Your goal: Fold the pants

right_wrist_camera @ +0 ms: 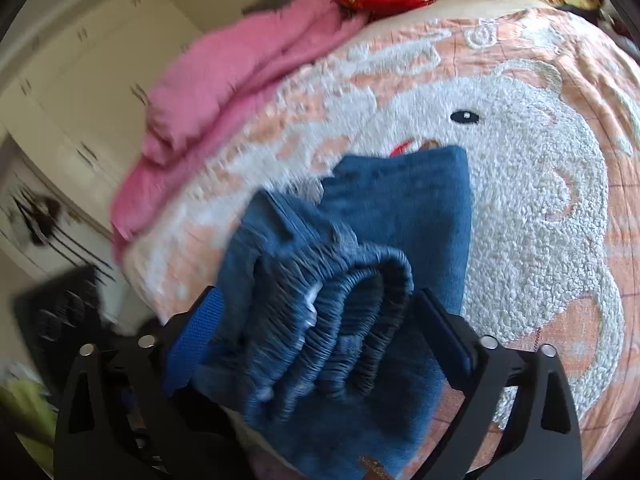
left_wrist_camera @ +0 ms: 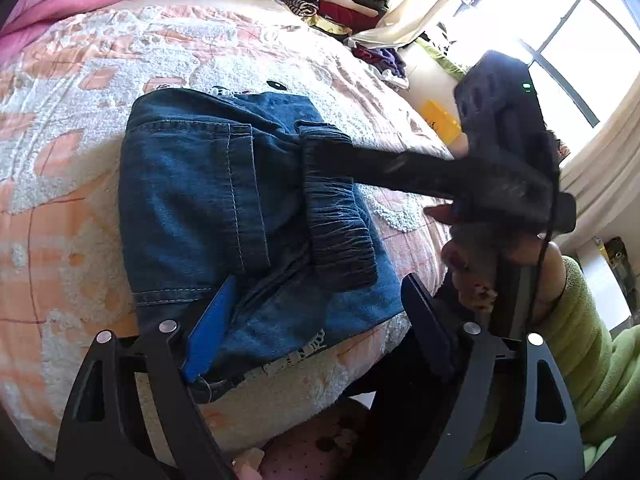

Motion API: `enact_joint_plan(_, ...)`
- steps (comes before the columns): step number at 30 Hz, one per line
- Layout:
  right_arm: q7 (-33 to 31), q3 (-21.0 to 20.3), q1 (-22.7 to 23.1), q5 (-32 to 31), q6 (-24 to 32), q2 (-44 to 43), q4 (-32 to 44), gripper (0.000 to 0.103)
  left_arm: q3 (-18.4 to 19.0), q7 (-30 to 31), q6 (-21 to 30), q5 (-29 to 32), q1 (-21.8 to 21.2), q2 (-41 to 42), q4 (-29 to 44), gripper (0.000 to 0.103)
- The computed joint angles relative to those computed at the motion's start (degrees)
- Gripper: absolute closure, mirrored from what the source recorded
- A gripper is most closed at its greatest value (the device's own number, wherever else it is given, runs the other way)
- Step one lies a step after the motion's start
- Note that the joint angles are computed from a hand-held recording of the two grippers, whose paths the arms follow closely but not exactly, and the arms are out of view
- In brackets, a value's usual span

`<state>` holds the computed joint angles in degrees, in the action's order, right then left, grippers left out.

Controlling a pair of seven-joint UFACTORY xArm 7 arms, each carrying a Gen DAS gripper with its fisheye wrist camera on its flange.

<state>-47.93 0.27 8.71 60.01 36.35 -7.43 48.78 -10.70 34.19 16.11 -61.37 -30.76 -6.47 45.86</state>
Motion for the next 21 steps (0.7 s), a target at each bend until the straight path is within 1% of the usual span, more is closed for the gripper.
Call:
enact_joint_plan(1, 1.5, 1.7, -0.7, -2.9, -1.0, 0.3, 0.2, 0.061, 0.4, -0.1, 0.4, 0.9, 0.5, 0.9, 1.0, 0.028)
enact_joint_plan(2, 1.0, 1.0, 0.4, -3.4, -1.2, 0.0, 0.1, 0.065, 0.2, -0.5, 0.4, 1.2, 0.6, 0.8, 0.9, 0.028)
enact_joint_plan(3, -0.6, 0.5, 0.8, -1.5, -0.8, -0.6, -0.1, 0.069, 0.1, -0.5, 0.2, 1.2, 0.7, 0.7, 0.7, 0.028)
enact_joint_plan(4, -2.5, 0.0, 0.9, 0.7, -0.5, -1.5, -0.5, 0.07, -0.3, -1.5, -0.3, 2.1, 0.7, 1.1, 1.2, 0.027)
enact_joint_plan(5, -3.1, 0.0, 1.0, 1.1, -1.3, -2.1, -0.9, 0.07, -0.3, -1.0, -0.3, 1.6, 0.6, 0.1, 0.3, 0.027)
enact_joint_plan(6, -2.2, 0.2, 0.9, -0.3, -2.5, -2.0, -1.0, 0.07, -0.2, -0.8, -0.3, 1.5, 0.5, 0.2, 0.3, 0.027)
enact_joint_plan(7, 0.4, 0.7, 0.6, -3.6, -3.9, -1.4, -1.0, 0.067, -0.2, -1.0, -0.3, 1.5, 0.4, 0.2, 0.3, 0.027)
enact_joint_plan(8, 3.8, 2.1, -0.6, -7.3, -5.1, -0.3, -0.9, 0.06, -0.1, -1.2, -0.1, 1.7, 0.4, 0.4, 0.4, 0.027)
enact_joint_plan(9, 5.6, 1.2, 0.4, -8.6, -5.6, 0.5, -0.9, 0.054, -0.1, -1.8, -0.1, 2.3, 0.5, 0.5, 0.5, 0.027)
enact_joint_plan(11, 5.0, 0.4, 0.5, -5.9, -4.9, 1.0, -0.8, 0.052, -0.3, -2.6, -0.4, 2.6, 0.4, 0.4, 0.2, 0.027)
enact_joint_plan(13, 4.3, 0.4, 0.6, -5.2, -5.6, -0.4, -2.0, 0.046, -0.2, -3.0, -0.4, 3.1, 0.4, 0.1, 0.1, 0.027)
enact_joint_plan(14, 3.7, 0.3, 0.7, -4.6, -6.1, -1.5, -2.6, 0.04, -0.2, -3.6, -0.6, 3.8, 0.4, -0.2, -0.1, 0.027)
enact_joint_plan(15, 3.6, 0.1, 0.9, -4.2, -6.5, -2.4, -3.1, 0.038, -0.2, -4.0, -0.7, 4.2, 0.3, -0.4, -0.3, 0.025)
enact_joint_plan(18, 4.0, -0.6, 1.5, -3.9, -8.1, -5.1, -4.3, 0.038, 0.0, -5.4, -1.1, 5.3, 0.0, -1.0, -0.6, 0.024)
enact_joint_plan(21, 5.3, -1.5, 1.8, -5.5, -9.1, -6.9, -5.1, 0.038, 0.0, -7.3, -1.8, 7.4, -0.2, -1.6, -1.2, 0.019)
